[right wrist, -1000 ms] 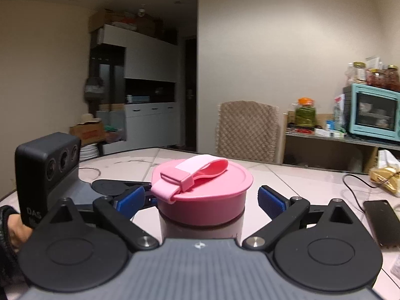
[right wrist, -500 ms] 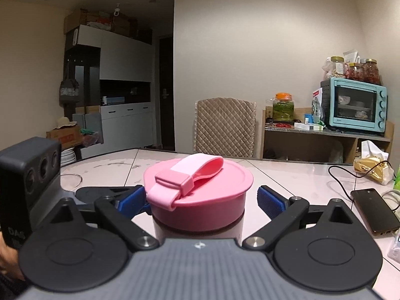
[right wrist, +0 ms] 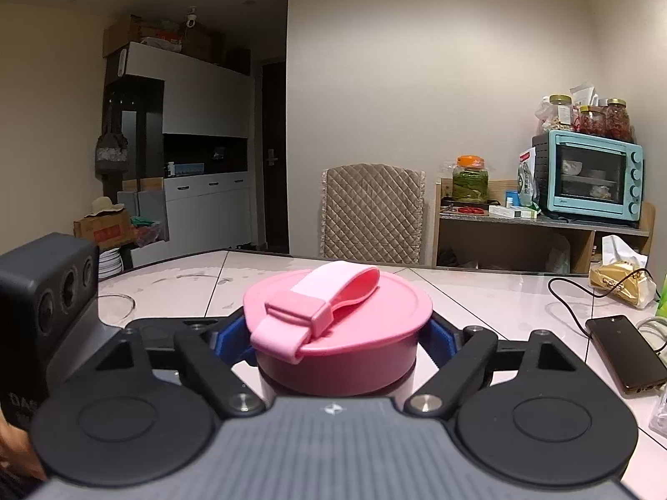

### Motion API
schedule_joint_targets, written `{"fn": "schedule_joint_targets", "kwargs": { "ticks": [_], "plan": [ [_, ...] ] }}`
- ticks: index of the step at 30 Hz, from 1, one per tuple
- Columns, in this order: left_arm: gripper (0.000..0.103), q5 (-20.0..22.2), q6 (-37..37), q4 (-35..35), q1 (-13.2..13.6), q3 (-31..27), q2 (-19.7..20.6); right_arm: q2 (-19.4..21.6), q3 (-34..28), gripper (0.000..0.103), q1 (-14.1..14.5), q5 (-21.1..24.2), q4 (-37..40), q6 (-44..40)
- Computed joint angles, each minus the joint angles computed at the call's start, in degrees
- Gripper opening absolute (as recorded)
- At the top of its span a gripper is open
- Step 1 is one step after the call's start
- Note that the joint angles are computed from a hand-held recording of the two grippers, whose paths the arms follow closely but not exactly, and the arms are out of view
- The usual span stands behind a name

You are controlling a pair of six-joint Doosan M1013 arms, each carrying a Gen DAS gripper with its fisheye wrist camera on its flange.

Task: Unscrew bottle cap and pour

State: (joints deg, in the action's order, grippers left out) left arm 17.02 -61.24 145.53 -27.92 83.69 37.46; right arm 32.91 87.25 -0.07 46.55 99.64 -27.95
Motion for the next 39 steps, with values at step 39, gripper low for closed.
{"fn": "schedule_joint_targets", "kwargs": {
  "ticks": [39],
  "plan": [
    [0.090,-0.36,0.24,-0.05,0.23,-0.54,0.26,4.50,-10.50,0.099,-3.76,17.08,-14.32,7.88]
  ]
}}
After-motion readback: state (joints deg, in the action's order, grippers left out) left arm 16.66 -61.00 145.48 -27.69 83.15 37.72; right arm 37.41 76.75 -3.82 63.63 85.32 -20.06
